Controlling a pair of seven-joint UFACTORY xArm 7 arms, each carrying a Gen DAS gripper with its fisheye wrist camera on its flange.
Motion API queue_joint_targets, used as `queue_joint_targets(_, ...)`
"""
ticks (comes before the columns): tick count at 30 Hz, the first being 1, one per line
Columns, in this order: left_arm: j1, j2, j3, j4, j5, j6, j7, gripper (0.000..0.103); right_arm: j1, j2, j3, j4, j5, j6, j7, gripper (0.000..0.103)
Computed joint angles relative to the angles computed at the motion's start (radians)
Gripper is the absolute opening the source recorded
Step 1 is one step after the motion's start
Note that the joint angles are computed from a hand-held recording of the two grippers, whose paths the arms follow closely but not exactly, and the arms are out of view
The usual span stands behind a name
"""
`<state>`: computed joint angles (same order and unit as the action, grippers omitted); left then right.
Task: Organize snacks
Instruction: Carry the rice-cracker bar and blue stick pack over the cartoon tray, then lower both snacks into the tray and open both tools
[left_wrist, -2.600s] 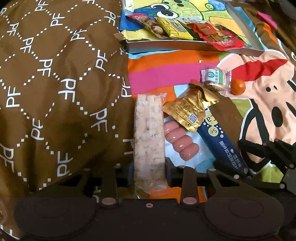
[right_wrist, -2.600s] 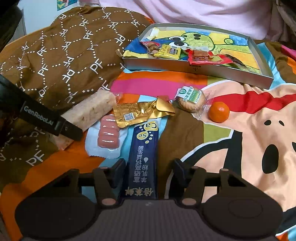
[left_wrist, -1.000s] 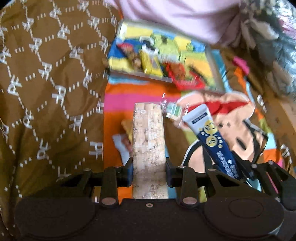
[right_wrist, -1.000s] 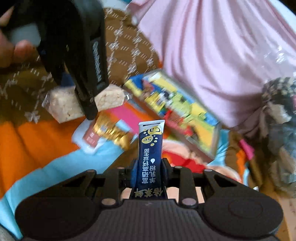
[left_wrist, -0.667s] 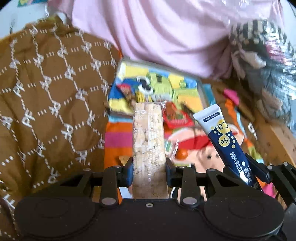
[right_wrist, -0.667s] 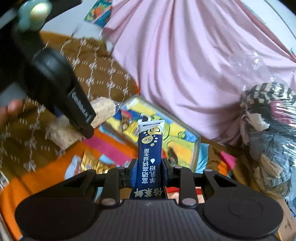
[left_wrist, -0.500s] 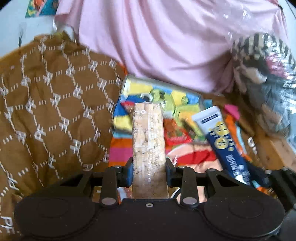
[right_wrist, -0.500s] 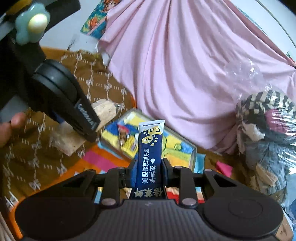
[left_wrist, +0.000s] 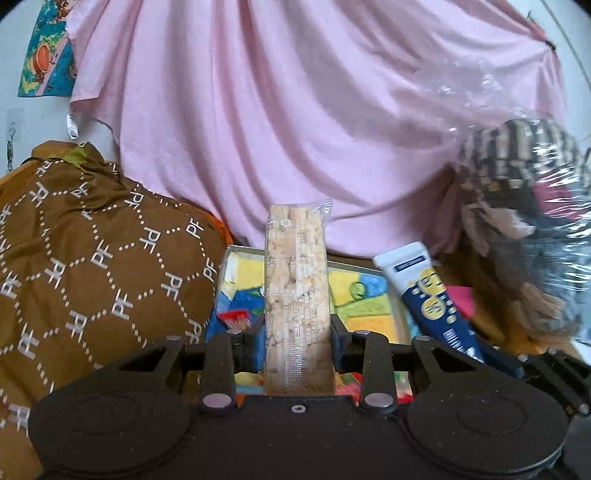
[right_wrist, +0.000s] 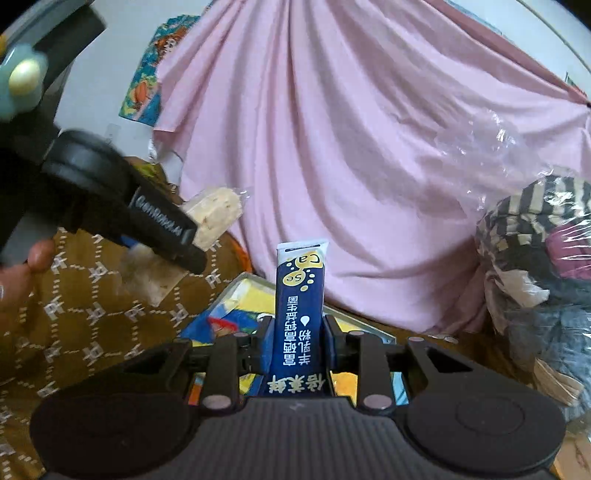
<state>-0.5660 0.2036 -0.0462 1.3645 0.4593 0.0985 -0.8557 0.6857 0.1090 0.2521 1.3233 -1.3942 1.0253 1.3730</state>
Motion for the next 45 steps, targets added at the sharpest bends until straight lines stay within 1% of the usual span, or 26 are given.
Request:
queue_joint_targets(3, -0.021, 0.115, 0.043, 0.113, 0.019, 0.004, -0.012, 0.035, -0.035, 0.035, -0.036, -0.001, -0.072, -0.072, 0.076, 0.030)
queue_joint_targets(6, -0.028, 0.235, 0.067, 0.227, -0.022, 0.010, 0.016, 0.035, -0.068, 0.086, -0.073, 0.011, -0.142, -0.150, 0.169, 0.030)
queue_joint_targets(10, -0.054, 0.377, 0.123, 0.354, -0.050, 0.006, 0.074, 0.035, -0.097, 0.174, -0.123, 0.048, -0.241, -0.236, 0.292, 0.030)
queue_joint_targets(11, -0.054, 0.409, 0.129, 0.382, -0.057, 0.001, 0.096, 0.035, -0.102, 0.197, -0.135, 0.059, -0.264, -0.253, 0.331, 0.030)
queue_joint_targets(14, -0.037, 0.509, 0.118, 0.471, -0.104, -0.024, 0.151, 0.035, -0.127, 0.268, -0.168, 0.112, -0.286, -0.324, 0.377, 0.030)
queue_joint_targets(17, -0.006, 0.597, 0.071, 0.557, -0.163, -0.032, 0.207, 0.035, -0.134, 0.334, -0.193, 0.162, -0.263, -0.378, 0.350, 0.030)
queue_joint_targets(19, 0.027, 0.648, 0.012, 0.604, -0.193, -0.032, 0.271, 0.035, -0.133, 0.363, -0.212, 0.185, -0.244, -0.401, 0.329, 0.030)
queue_joint_targets(20, 0.030, 0.670, 0.004, 0.627, -0.202, -0.023, 0.295, 0.035, -0.132, 0.375, -0.220, 0.192, -0.231, -0.410, 0.319, 0.030)
queue_joint_targets(22, 0.024, 0.703, 0.008, 0.665, -0.226, 0.002, 0.322, 0.035, -0.132, 0.405, -0.234, 0.217, -0.188, -0.431, 0.283, 0.030)
queue_joint_targets(25, 0.049, 0.737, -0.034, 0.702, -0.279, 0.036, 0.377, 0.035, -0.119, 0.461, -0.259, 0.267, -0.129, -0.445, 0.229, 0.030)
queue_joint_targets(29, 0.044, 0.775, -0.024, 0.752, -0.324, 0.090, 0.435, 0.035, -0.105, 0.518, -0.289, 0.328, -0.043, -0.467, 0.170, 0.030)
queue_joint_targets(33, 0.064, 0.796, -0.057, 0.786, -0.383, 0.122, 0.495, 0.035, -0.086, 0.547, -0.323, 0.357, 0.020, -0.491, 0.129, 0.031)
queue_joint_targets(35, 0.069, 0.791, -0.067, 0.779, -0.402, 0.120, 0.524, 0.035, -0.075, 0.555, -0.342, 0.361, 0.046, -0.501, 0.118, 0.032)
queue_joint_targets(38, 0.051, 0.789, -0.039, 0.780, -0.410, 0.124, 0.532, 0.035, -0.058, 0.558, -0.370, 0.357, 0.076, -0.515, 0.112, 0.033)
queue_joint_targets(40, 0.049, 0.792, -0.038, 0.786, -0.417, 0.131, 0.538, 0.038, -0.050, 0.555, -0.386, 0.352, 0.082, -0.529, 0.119, 0.039)
queue_joint_targets(41, 0.047, 0.791, -0.036, 0.786, -0.420, 0.130, 0.537, 0.040, -0.045, 0.549, -0.395, 0.344, 0.076, -0.537, 0.131, 0.040)
queue_joint_targets(42, 0.044, 0.797, -0.032, 0.798, -0.421, 0.135, 0.537, 0.042, -0.043, 0.544, -0.400, 0.338, 0.070, -0.546, 0.140, 0.045)
queue_joint_targets(43, 0.041, 0.791, -0.026, 0.789, -0.421, 0.129, 0.535, 0.045, -0.039, 0.538, -0.405, 0.332, 0.065, -0.546, 0.149, 0.053)
queue_joint_targets(45, 0.030, 0.773, -0.006, 0.764, -0.414, 0.111, 0.524, 0.049, -0.032, 0.523, -0.413, 0.316, 0.042, -0.545, 0.181, 0.061)
